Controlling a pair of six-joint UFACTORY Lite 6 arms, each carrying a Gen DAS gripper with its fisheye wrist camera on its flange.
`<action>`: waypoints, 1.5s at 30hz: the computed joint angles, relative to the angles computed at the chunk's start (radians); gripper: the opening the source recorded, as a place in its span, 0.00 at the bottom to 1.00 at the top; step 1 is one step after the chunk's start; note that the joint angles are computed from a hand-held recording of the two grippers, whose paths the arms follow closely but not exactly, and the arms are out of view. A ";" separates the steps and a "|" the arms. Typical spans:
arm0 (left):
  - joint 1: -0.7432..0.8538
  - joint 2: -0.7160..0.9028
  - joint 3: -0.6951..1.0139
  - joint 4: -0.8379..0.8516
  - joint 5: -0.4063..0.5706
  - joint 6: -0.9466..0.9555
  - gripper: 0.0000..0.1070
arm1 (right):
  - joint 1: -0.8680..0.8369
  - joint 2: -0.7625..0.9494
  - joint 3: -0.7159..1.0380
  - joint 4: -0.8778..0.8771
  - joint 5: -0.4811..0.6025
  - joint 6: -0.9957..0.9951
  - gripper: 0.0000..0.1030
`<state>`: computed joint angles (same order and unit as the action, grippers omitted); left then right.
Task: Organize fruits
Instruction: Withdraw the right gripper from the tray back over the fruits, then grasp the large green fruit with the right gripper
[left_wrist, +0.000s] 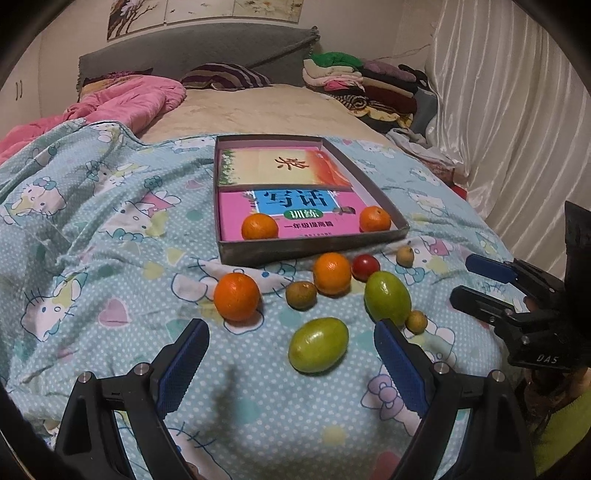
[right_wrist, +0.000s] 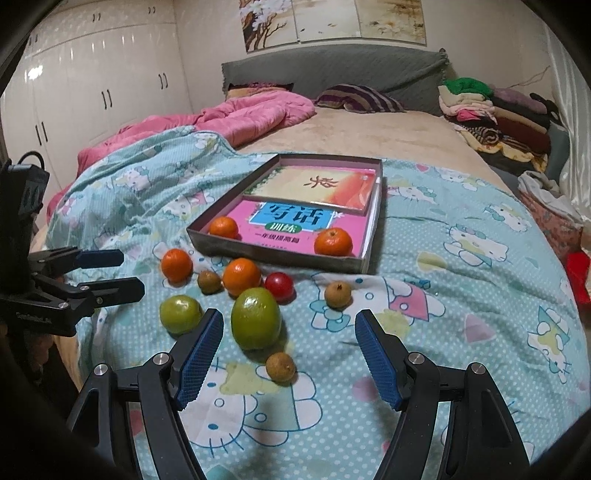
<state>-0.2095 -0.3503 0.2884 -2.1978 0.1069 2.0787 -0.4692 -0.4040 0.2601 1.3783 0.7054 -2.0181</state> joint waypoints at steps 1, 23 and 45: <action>-0.004 0.004 -0.002 -0.008 0.003 0.010 0.85 | 0.005 -0.001 -0.004 0.002 -0.006 -0.003 0.73; 0.005 0.153 -0.020 -0.202 0.109 0.262 0.73 | 0.098 0.152 0.004 0.128 -0.101 -0.132 0.73; -0.007 0.299 0.031 -0.325 0.182 0.417 0.58 | 0.357 0.463 0.166 0.399 -0.186 -0.315 0.52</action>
<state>-0.2161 -0.0512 0.3189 -2.5232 0.2885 2.4959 -0.1122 0.0593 0.4258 1.7774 0.5197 -2.3333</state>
